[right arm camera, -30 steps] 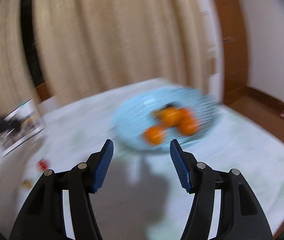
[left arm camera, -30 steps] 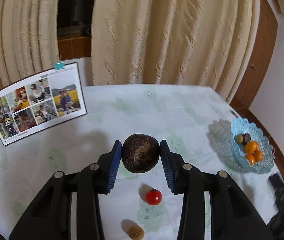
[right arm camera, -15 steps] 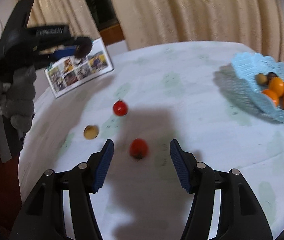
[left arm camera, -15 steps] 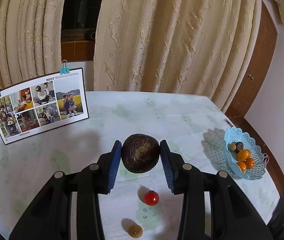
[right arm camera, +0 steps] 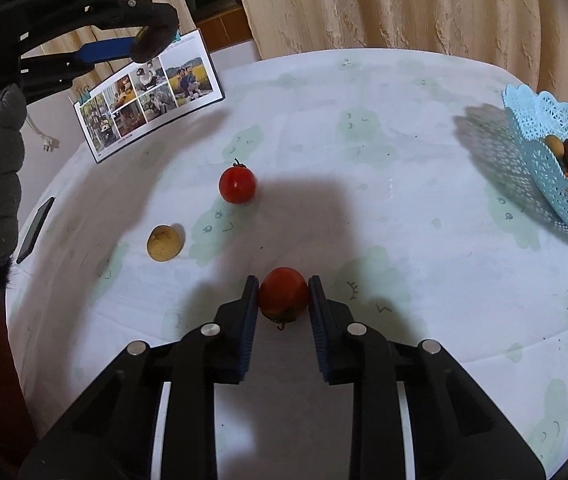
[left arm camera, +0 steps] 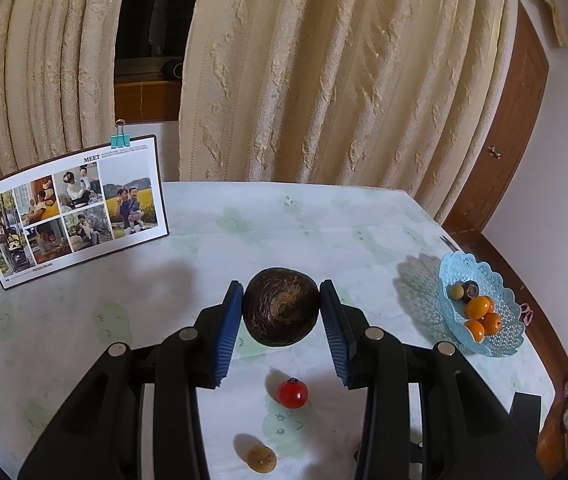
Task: Organize fruits
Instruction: 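Grasp a red cherry tomato with the right tool while the left tool holds the dark fruit, then carry the cherry tomato into the blue basket and open the right tool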
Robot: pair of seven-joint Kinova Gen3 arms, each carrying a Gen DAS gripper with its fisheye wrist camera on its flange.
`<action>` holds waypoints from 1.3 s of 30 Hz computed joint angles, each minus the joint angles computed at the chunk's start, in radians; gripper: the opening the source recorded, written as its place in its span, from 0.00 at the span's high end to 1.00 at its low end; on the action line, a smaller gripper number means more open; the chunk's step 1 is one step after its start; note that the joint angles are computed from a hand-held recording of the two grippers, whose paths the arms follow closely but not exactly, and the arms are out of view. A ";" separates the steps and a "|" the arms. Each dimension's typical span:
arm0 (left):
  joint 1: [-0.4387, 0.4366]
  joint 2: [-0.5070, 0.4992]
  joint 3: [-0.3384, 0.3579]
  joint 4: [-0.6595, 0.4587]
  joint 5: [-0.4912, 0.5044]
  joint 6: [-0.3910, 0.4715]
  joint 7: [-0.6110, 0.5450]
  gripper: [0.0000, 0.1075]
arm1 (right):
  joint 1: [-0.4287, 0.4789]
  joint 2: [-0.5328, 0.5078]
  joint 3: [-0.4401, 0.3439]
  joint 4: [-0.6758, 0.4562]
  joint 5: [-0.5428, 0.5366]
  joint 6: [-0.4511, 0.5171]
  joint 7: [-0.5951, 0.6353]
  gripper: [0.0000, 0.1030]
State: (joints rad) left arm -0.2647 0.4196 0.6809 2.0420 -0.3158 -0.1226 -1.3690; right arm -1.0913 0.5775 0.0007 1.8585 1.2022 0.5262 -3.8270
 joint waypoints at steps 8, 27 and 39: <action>0.025 0.000 -0.013 0.002 0.001 0.001 -0.008 0.63 | -0.032 -0.053 -0.007 0.071 0.091 0.088 -0.175 0.75; 0.137 -0.009 -0.079 0.012 0.021 0.001 -0.039 0.63 | 0.019 -0.227 -0.163 0.301 -0.016 0.573 -0.511 0.75; 0.207 -0.009 -0.130 0.005 0.062 0.013 -0.061 0.63 | 0.061 -0.187 -0.235 0.320 -0.054 0.684 -0.595 0.63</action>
